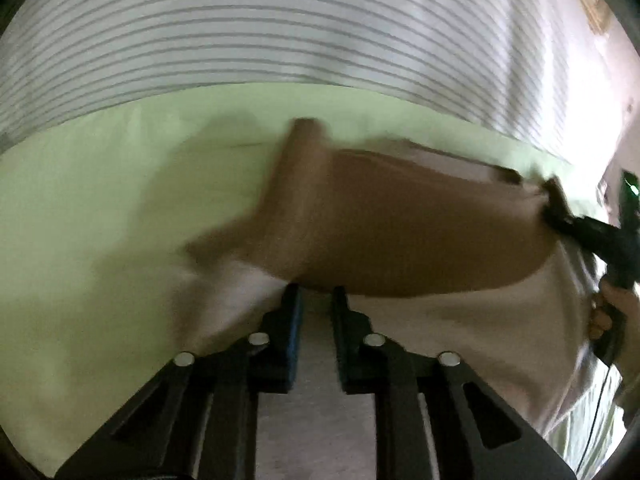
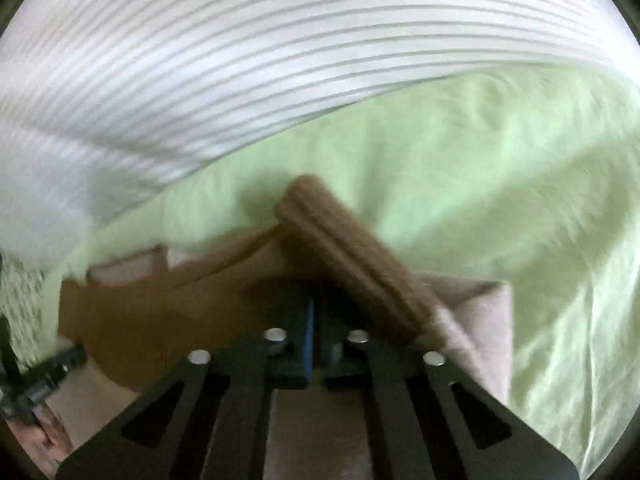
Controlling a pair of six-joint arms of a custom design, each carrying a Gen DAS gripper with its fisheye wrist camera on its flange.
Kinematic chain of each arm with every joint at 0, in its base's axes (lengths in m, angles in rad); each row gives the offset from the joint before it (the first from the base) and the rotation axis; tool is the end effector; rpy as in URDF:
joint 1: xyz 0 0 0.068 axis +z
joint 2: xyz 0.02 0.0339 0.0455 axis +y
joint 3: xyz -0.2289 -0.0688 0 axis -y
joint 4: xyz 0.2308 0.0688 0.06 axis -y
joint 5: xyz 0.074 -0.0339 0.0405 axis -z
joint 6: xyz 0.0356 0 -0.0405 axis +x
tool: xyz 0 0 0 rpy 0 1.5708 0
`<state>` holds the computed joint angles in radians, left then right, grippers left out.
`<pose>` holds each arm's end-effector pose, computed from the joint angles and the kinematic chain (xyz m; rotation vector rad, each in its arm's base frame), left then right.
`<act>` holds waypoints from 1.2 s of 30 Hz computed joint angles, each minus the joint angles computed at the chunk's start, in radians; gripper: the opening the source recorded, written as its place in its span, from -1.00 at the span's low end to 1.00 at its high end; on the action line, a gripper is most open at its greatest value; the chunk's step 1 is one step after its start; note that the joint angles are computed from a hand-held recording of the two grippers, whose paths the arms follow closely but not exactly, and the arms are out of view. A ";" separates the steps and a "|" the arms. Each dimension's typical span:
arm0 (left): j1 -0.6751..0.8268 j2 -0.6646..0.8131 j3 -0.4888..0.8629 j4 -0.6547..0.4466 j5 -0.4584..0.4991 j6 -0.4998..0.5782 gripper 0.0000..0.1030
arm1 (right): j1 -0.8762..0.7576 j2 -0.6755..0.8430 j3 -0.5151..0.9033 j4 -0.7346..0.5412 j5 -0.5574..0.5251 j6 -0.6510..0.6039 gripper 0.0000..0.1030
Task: Fold small clothes
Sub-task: 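Lay the folded hem onto the collar and open both grippers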
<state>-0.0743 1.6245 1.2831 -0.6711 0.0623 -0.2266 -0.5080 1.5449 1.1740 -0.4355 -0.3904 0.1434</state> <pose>0.3268 -0.0265 0.2284 -0.1741 2.5865 -0.1912 0.2905 -0.1462 0.2374 0.5654 2.2481 0.2809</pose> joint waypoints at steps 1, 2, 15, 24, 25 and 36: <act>0.018 -0.015 -0.015 0.005 0.015 -0.005 -0.82 | -0.009 -0.027 -0.028 0.021 -0.004 0.010 -1.00; 0.030 -0.030 -0.025 0.004 0.026 -0.011 -0.82 | -0.016 -0.071 -0.065 0.038 0.016 0.020 -0.96; -0.152 -0.433 -0.286 -0.099 -0.003 -0.200 -0.09 | -0.171 -0.550 -0.340 -0.367 -0.305 -0.372 -0.90; 0.033 -0.519 -0.405 -0.121 0.058 -0.143 -0.79 | -0.344 -0.517 -0.388 -0.417 -0.226 -0.491 -1.00; 0.059 -0.533 -0.400 -0.147 0.047 -0.132 -0.73 | -0.341 -0.538 -0.392 -0.421 -0.215 -0.470 -1.00; 0.261 -0.844 -0.436 -0.411 0.127 -0.212 0.30 | -0.381 -0.647 -0.260 -0.631 -0.339 -0.449 -0.85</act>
<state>0.1866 0.7805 0.8466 -1.0817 0.1893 -0.4382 -0.8885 0.8975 0.9145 -1.0662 -0.7298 -0.3053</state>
